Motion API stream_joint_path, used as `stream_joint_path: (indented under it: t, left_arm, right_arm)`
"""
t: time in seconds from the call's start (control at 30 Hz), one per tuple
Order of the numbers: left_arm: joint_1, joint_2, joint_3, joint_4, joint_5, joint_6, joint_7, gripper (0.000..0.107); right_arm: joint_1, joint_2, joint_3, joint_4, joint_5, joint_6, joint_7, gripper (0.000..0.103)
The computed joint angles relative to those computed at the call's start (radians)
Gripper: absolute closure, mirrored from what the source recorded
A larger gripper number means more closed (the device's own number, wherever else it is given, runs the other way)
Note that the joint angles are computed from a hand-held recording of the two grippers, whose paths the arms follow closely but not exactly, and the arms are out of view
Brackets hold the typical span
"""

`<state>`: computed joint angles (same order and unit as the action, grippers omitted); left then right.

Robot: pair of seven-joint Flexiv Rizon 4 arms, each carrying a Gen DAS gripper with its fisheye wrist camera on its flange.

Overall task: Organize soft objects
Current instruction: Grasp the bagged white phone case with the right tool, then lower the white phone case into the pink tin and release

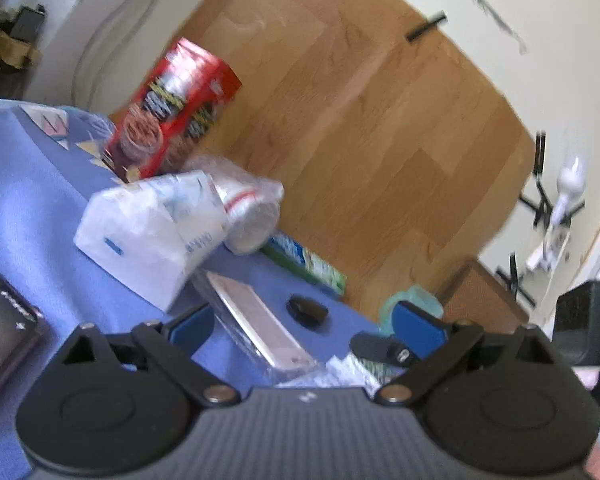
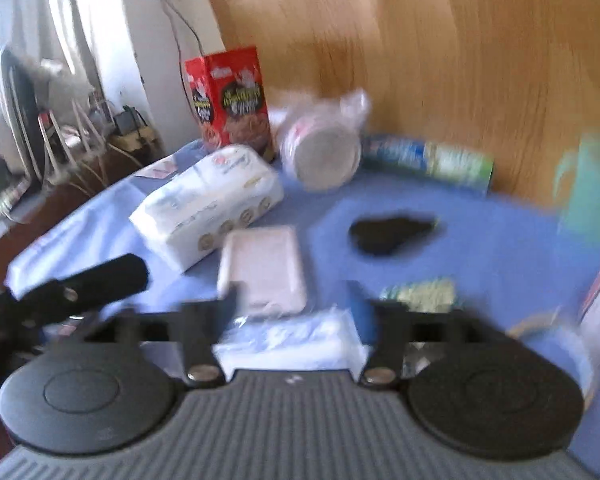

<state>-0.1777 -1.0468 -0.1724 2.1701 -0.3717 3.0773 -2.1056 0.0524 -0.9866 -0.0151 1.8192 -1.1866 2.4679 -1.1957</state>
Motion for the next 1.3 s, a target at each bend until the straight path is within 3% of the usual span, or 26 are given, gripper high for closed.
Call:
stream_joint_path:
  t: [0.07,0.17,0.2,0.23,0.3,0.33,0.43,0.53,0.7,0.8,0.93,1.0,1.1,1.2,1.3]
  left_arm:
    - [-0.006,-0.022,-0.005,0.002,-0.033,0.077,-0.035,0.005]
    - [-0.003,-0.024,-0.022,0.008,-0.070,0.087,-0.045,0.005]
    - [-0.004,-0.021,-0.022,0.007,-0.072,0.078,-0.040,0.005]
    - [-0.008,-0.018,-0.020,0.006,-0.075,0.070,-0.031,0.005]
    - [-0.018,-0.012,-0.014,0.005,-0.084,0.058,-0.009,0.005]
    - [-0.022,-0.008,-0.013,0.002,-0.088,0.049,0.003,0.005]
    - [-0.035,-0.002,-0.013,0.000,-0.112,0.040,0.023,0.005]
    - [-0.034,-0.008,-0.013,0.001,-0.119,0.053,0.008,0.004]
    - [-0.032,-0.004,-0.010,0.004,-0.112,0.040,0.008,0.004]
    - [-0.044,0.007,-0.001,-0.003,-0.103,0.006,0.049,0.004]
    - [-0.056,0.059,0.012,-0.025,0.011,-0.163,0.169,0.004]
    - [-0.047,0.079,-0.006,-0.055,0.133,-0.254,0.177,0.004]
    - [-0.061,0.121,-0.034,-0.125,0.261,-0.474,0.245,0.006]
    - [-0.020,0.139,-0.097,-0.184,0.375,-0.683,0.233,0.010]
    - [0.000,0.137,-0.135,-0.226,0.369,-0.860,0.204,0.010]
  right_arm:
    - [0.041,0.002,-0.006,0.009,0.028,-0.021,-0.087,0.014]
    - [0.096,-0.024,-0.006,-0.057,0.002,-0.139,-0.066,0.014]
    - [0.097,-0.031,0.003,-0.086,-0.034,-0.199,-0.017,0.015]
    - [0.080,-0.038,0.004,-0.126,-0.134,-0.238,0.096,0.026]
    - [0.058,-0.061,-0.010,-0.222,-0.296,-0.211,0.319,0.033]
    - [0.056,-0.059,-0.011,-0.225,-0.297,-0.201,0.337,0.033]
    - [0.066,-0.031,0.001,-0.126,-0.107,-0.149,0.167,0.034]
    - [0.018,-0.011,0.004,-0.080,-0.107,-0.028,0.168,0.034]
    - [-0.021,0.064,-0.002,0.181,0.159,0.103,-0.173,0.034]
    - [-0.024,0.067,0.000,0.313,0.393,0.150,-0.363,0.033]
    - [-0.115,0.039,0.030,0.361,0.453,0.120,-0.306,0.033]
    - [-0.114,0.023,0.033,0.373,0.507,0.131,-0.335,0.033]
    - [-0.094,0.011,0.037,0.381,0.565,0.171,-0.406,0.027]
    - [-0.133,-0.005,0.041,0.363,0.496,0.179,-0.396,0.025]
    - [-0.161,-0.029,0.038,0.352,0.454,0.195,-0.395,0.025]
